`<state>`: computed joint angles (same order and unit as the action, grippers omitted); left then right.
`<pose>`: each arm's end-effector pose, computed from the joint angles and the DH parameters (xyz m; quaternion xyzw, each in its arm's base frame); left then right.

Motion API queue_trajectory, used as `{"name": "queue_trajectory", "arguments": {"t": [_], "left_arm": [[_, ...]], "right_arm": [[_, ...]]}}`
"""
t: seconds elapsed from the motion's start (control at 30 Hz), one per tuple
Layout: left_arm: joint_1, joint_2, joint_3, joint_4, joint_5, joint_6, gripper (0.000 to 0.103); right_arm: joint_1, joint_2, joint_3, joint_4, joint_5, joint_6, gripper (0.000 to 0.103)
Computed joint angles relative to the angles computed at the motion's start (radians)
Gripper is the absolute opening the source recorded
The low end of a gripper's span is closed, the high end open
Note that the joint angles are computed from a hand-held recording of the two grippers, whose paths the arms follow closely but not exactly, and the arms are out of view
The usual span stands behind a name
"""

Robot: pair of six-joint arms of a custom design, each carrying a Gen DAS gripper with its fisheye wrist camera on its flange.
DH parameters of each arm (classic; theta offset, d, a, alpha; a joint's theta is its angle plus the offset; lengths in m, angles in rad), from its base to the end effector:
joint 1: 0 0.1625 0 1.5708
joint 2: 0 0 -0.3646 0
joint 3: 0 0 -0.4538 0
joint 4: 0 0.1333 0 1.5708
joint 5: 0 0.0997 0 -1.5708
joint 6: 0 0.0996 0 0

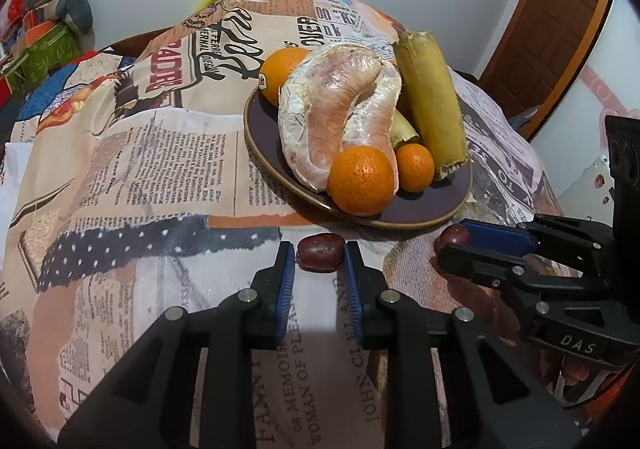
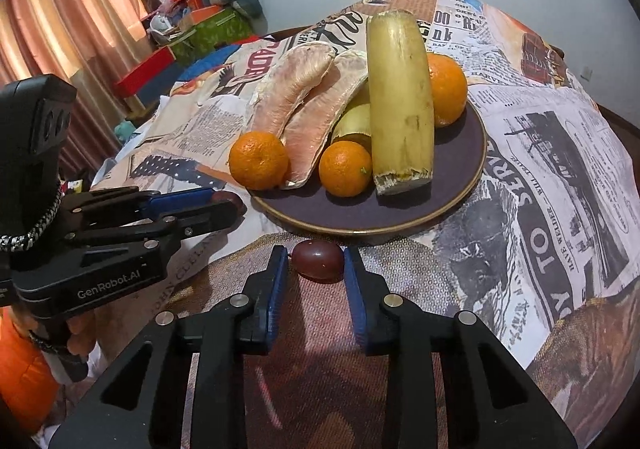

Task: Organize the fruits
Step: 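Grasp a dark red date with the left tool while the right tool grasps another date, then carry both dates onto the plate and open both tools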

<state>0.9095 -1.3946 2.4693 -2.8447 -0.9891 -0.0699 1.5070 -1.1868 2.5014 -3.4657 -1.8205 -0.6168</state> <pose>-0.0937 -0.4265 0.0605 0.2505 0.9202 -0.1910 0.2324 0.0837 -0.3940 0.0355 0.2253 -0.9244 0.2278 0.2072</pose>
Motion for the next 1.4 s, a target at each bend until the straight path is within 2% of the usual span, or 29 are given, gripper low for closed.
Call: {"name": "queue_trajectory", "arguments": {"t": [0.3,0.43,0.67,0.8,0.93,1.2,1.3,1.4], "left_arm": [[-0.035,-0.077,0.036,0.022,-0.005,-0.016,0.024],[-0.054,-0.092,0.038,0.008,-0.007,-0.013,0.019],[-0.063,-0.097,0.033,0.008,-0.006,-0.014,0.019],[-0.05,-0.073,0.027,0.033,0.007,-0.018,0.03],[-0.025,-0.033,0.008,0.049,-0.001,-0.02,0.033],[-0.005,0.042,-0.02,-0.02,0.004,0.016,0.032],[-0.011,0.062,-0.019,-0.047,0.024,0.033,0.023],[-0.012,0.061,-0.013,-0.063,0.025,0.044,0.02]], "right_arm": [[0.0,-0.058,0.03,-0.019,0.013,0.006,0.026],[-0.002,-0.095,0.045,-0.034,0.024,0.007,0.026],[-0.012,-0.13,0.054,-0.041,0.039,0.016,0.026],[-0.021,-0.13,0.054,-0.04,0.038,0.015,0.026],[-0.033,-0.127,0.05,-0.032,0.034,0.01,0.026],[-0.049,-0.125,0.045,-0.022,0.031,0.01,0.026],[-0.056,-0.13,0.044,-0.017,0.034,0.011,0.026],[-0.06,-0.135,0.045,-0.017,0.036,0.009,0.026]]}}
